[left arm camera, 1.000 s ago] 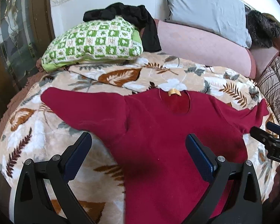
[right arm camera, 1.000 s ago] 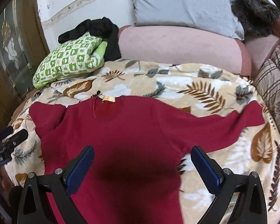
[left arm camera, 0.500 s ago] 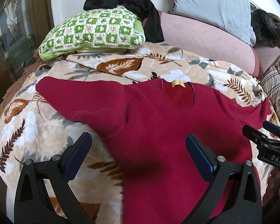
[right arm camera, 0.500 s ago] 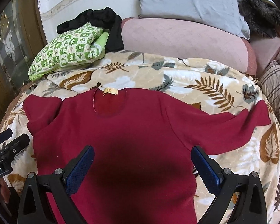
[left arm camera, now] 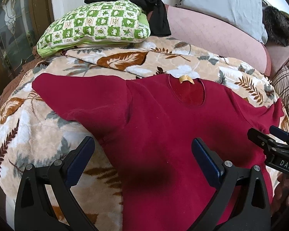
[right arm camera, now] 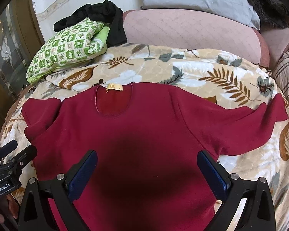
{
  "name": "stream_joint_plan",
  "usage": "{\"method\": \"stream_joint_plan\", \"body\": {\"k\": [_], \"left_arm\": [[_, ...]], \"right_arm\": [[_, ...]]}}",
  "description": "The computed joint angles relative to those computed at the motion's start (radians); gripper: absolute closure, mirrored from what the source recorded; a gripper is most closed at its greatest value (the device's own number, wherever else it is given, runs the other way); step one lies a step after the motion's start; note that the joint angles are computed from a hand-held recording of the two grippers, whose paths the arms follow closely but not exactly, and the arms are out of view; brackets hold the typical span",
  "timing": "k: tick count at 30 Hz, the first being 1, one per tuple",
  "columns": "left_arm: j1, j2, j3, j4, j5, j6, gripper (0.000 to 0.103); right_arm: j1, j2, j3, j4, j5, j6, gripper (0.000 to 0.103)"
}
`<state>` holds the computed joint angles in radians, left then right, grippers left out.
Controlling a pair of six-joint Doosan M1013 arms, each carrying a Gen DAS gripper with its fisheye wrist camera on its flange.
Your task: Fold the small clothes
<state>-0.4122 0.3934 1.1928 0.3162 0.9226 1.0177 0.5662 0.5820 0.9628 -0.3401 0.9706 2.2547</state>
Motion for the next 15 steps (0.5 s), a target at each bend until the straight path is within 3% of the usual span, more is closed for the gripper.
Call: {"method": "stream_joint_plan", "body": {"k": [7,11,15], "left_arm": [[0.0,0.009,-0.004,-0.004,0.001,0.002,0.002],[-0.002,0.014,-0.008,-0.003,0.003,0.003,0.002],[0.002,0.017,-0.009,-0.016,0.002,0.001,0.002]], "right_arm": [[0.0,0.003,-0.005,-0.008,-0.003,-0.001,0.001],[-0.008,-0.01,0.019,0.048,-0.066,-0.009,0.001],[-0.002,0.006,-0.006,0.031,-0.037,-0.022,0.001]]}}
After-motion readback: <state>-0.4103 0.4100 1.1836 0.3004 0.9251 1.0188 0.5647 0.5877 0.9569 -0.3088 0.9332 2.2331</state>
